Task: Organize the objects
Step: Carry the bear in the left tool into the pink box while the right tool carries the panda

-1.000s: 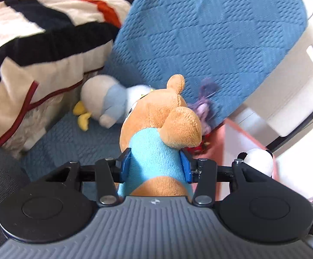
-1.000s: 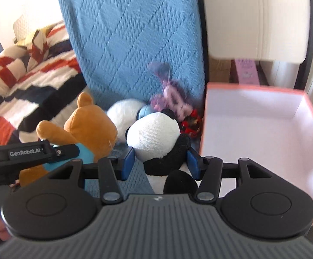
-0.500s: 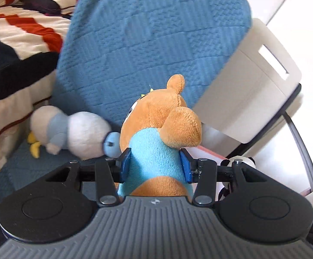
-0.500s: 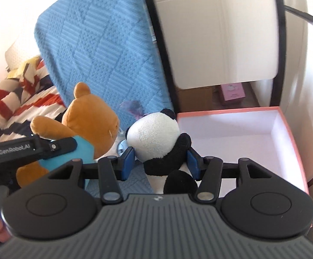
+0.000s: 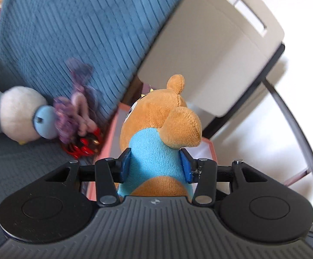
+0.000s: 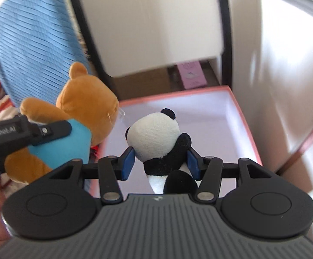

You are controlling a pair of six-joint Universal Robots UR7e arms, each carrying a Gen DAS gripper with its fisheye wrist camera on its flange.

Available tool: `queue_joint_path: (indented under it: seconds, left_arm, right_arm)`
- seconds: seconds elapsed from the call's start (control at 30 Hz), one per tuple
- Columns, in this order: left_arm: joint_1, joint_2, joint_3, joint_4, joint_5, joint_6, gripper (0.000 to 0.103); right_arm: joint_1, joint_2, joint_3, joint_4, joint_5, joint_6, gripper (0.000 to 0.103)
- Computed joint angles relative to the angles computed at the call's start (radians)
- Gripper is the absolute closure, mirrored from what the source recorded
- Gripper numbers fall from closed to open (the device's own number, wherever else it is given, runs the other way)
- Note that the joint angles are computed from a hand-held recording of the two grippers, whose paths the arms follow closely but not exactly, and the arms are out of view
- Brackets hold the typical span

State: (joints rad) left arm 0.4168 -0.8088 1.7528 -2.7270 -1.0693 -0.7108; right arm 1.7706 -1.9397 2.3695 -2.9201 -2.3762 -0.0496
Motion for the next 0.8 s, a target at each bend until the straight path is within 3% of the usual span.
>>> queue_joint_path:
  seconds: [0.13, 0.43, 0.67, 0.8]
  left_arm:
    - [0.017, 0.044, -0.007, -0.014, -0.06, -0.005, 0.05]
    - [0.019, 0.111, -0.047, 0.04, -0.066, -0.023, 0.05]
    - [0.01, 0.13, -0.077, 0.083, -0.043, -0.047, 0.049]
    - [0.008, 0.127, -0.117, 0.199, -0.055, -0.061, 0.039]
  right_arm:
    - [-0.105, -0.037, 0.033, 0.002, 0.045, -0.039, 0.048]
    - [-0.297, -0.114, 0.075, 0.034, 0.18, -0.077, 0.048]
    - [-0.317, -0.13, 0.058, 0.07, 0.205, -0.086, 0.047]
    - [-0.301, -0.147, 0.041, 0.107, 0.207, -0.066, 0.04]
